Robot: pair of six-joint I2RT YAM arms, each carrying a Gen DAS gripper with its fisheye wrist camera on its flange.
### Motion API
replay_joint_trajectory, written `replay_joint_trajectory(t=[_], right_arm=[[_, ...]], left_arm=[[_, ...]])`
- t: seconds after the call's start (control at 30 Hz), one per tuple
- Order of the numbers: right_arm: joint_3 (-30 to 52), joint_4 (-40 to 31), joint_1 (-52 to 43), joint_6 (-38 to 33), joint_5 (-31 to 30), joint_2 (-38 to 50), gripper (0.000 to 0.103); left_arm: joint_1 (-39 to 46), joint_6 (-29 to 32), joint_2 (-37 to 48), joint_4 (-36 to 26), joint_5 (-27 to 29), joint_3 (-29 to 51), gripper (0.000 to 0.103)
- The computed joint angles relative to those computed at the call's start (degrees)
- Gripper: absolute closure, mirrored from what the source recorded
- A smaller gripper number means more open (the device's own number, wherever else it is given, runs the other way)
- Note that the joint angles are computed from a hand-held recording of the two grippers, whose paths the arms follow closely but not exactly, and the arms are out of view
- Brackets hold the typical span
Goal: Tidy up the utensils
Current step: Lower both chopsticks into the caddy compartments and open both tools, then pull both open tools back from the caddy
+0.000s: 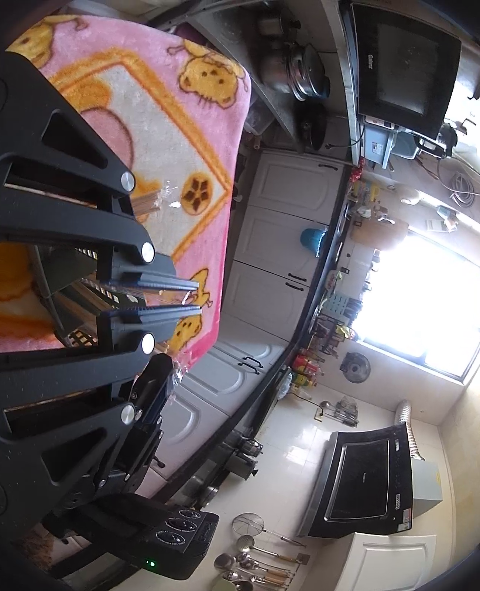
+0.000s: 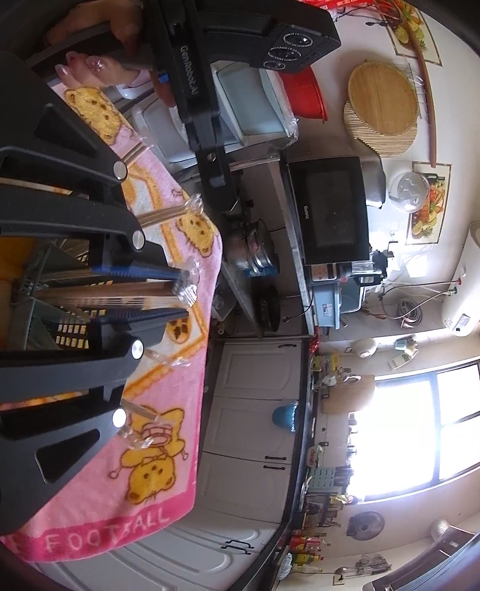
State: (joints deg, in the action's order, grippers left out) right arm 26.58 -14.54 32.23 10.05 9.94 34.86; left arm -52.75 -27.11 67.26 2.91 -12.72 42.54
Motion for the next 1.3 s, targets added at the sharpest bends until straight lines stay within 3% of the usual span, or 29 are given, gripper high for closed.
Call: replay_joint_trajectory(t=[0.07,0.2,0.43,0.77,0.87,1.3], right_arm=[[-0.3,-1.0,-0.6,0.3,-0.5,-0.5,0.085],[-1.0,-3.2,-1.9,0.9,-1.6,-2.6,0.078],[-1.0,-6.7,-3.7,0.9,-2.6,-5.3,0.072],[-0.1,-14.1,-4.7,1.2,-3.0,-10.2,0.065],[0.3,-16.5,-3.7,1.9,-2.1,-11.7,0.061],[1.2,-25.1,5.1,6.8,5.7,-17.2,0.047]], left_arm=[[0.0,-0.3,-0.4,-0.6,-0.2,-0.1,0.083],[-0.1,-1.0,-2.1,-2.2,-0.9,-0.8,0.077],[-0.2,-1.8,-5.2,-5.5,-2.1,-1.3,0.048],[-4.2,-2.4,-8.8,-11.6,-6.7,-1.2,0.015],[-5.7,-2.8,-9.4,-12.7,-8.1,-1.5,0.010],[-12.6,-8.1,-12.0,-17.4,-15.9,-3.9,0.010]])
